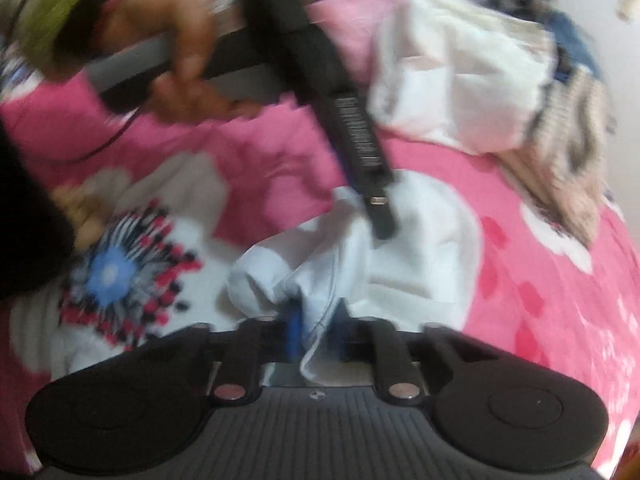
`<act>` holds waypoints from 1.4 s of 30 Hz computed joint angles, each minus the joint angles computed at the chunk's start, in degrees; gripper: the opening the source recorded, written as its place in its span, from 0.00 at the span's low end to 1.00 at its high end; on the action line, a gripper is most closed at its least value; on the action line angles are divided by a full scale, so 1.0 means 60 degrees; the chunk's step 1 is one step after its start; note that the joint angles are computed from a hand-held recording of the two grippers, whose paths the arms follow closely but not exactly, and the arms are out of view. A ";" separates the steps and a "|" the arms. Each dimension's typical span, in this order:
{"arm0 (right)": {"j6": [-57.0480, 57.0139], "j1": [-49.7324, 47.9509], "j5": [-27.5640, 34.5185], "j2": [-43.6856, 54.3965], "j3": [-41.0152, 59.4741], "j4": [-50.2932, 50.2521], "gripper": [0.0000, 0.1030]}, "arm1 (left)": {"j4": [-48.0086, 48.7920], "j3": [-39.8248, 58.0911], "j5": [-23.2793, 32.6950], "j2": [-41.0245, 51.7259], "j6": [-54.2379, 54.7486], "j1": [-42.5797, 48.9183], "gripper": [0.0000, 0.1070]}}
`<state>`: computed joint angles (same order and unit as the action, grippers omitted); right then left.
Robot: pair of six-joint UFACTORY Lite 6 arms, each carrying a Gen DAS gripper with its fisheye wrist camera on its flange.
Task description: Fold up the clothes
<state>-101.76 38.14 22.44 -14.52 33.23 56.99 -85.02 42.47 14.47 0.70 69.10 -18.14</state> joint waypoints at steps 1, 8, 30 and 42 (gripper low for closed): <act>-0.0176 -0.0219 0.0104 -0.0086 0.0004 0.0362 0.08 | -0.0491 -0.0121 -0.0016 -0.0234 0.0421 0.0088 0.52; -0.0118 -0.2183 0.1174 0.0275 0.0976 0.1753 0.07 | -0.1834 -0.0212 -0.0093 -0.1079 0.1673 0.0669 0.53; 0.3325 -0.6141 0.2769 0.7611 0.8725 0.3078 0.07 | 0.3687 0.4588 -0.0847 0.3749 -0.2582 -0.0907 0.61; 0.5823 -0.6721 0.4120 1.0820 1.1440 0.1820 0.34 | 0.2656 0.5885 -0.0655 0.5639 -0.1681 -0.1223 0.49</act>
